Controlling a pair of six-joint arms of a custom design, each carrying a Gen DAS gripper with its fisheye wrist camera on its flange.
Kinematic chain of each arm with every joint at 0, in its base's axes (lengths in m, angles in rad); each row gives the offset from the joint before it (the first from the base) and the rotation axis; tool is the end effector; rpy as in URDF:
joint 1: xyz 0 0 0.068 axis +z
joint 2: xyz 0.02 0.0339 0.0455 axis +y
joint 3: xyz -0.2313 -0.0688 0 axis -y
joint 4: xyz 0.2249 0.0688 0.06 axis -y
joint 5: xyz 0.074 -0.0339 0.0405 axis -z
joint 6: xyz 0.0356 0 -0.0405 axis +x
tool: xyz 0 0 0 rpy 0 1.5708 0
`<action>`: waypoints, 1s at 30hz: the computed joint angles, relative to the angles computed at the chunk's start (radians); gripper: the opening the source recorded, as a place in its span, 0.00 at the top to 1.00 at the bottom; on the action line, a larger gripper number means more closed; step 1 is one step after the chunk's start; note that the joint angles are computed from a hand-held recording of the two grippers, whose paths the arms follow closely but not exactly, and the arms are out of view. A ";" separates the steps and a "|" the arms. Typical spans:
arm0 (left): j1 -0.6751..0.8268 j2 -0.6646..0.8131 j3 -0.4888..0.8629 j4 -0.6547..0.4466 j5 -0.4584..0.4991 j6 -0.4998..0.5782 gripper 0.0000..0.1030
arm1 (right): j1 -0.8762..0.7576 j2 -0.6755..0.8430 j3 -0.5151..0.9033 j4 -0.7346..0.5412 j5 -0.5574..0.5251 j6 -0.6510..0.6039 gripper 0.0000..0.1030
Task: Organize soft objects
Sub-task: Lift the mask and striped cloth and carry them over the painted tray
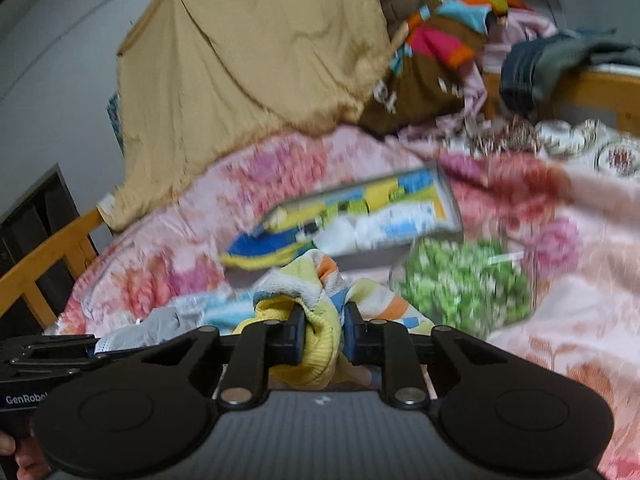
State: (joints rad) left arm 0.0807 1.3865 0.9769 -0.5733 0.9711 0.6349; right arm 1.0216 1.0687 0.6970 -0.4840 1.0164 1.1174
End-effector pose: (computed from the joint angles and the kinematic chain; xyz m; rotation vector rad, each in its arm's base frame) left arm 0.2615 -0.0083 0.2281 0.9163 1.9694 -0.8328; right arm 0.1306 0.1555 0.2204 0.4961 1.9183 0.1163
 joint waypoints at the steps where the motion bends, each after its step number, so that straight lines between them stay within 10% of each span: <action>1: 0.005 -0.010 -0.005 0.008 0.010 -0.001 0.79 | 0.008 -0.002 0.001 0.006 0.020 -0.010 0.79; 10: 0.028 -0.066 -0.002 0.054 0.060 -0.047 0.79 | 0.014 -0.041 -0.013 0.119 0.117 -0.171 0.79; 20: -0.125 0.123 0.223 0.324 -0.057 -0.390 0.79 | -0.425 0.025 -0.059 0.624 -0.252 -0.602 0.79; 30: -0.352 0.568 0.654 0.417 -0.362 -0.599 0.79 | -0.780 0.288 0.045 0.874 -0.554 -0.678 0.79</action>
State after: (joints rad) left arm -0.2708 1.9544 1.6310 -0.1568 0.6087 0.0358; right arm 0.2415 1.3569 0.7424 0.3899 0.4629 0.4395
